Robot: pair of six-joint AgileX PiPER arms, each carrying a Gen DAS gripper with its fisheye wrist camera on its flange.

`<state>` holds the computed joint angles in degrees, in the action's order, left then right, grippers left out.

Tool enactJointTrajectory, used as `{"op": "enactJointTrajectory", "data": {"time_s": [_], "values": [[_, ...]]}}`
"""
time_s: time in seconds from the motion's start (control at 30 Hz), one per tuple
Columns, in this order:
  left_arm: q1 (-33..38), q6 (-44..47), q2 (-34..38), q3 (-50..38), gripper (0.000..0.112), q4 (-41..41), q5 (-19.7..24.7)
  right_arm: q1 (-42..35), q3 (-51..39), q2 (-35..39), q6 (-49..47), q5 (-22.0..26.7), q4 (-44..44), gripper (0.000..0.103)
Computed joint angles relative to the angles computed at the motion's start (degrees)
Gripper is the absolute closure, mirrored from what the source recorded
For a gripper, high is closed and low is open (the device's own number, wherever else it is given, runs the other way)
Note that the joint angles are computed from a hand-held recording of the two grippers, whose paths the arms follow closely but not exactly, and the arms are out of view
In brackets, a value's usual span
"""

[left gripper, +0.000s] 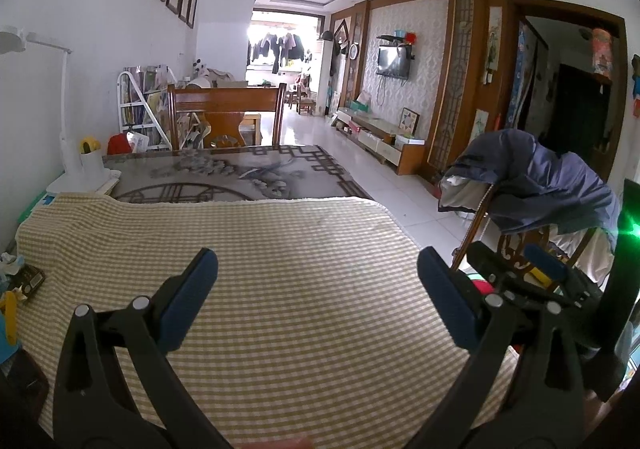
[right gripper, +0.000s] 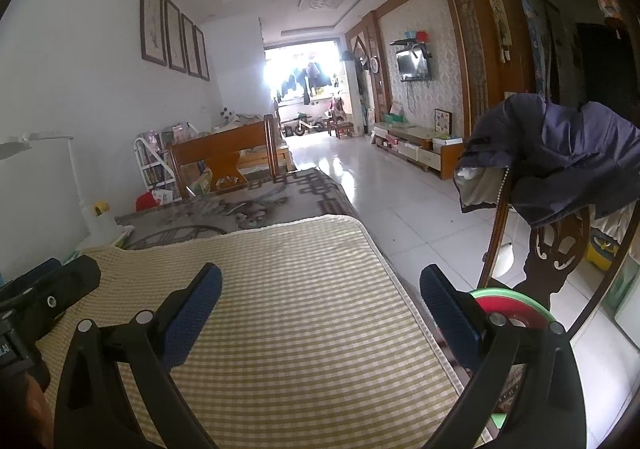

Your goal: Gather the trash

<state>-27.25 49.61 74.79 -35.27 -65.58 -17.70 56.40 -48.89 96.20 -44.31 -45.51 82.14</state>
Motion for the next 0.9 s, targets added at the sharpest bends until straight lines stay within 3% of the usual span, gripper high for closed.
{"op": "enactJointTrajectory", "data": {"time_s": [0.7, 0.8, 0.9], "values": [[0.7, -2.2, 0.5, 0.5, 0.014, 3.1, 0.8, -0.9, -0.7, 0.7, -1.4, 2.5, 0.8, 0.007], [-1.3, 1.0, 0.3, 1.0, 0.014, -0.3, -2.8, -2.2, -2.4, 1.6, -4.5, 6.0, 2.8, 0.007], [-2.6, 6.9, 1.1, 0.2, 0.014, -7.0, -7.2, -5.6, -7.1, 4.9, -12.8, 13.9, 7.8, 0.007]]}}
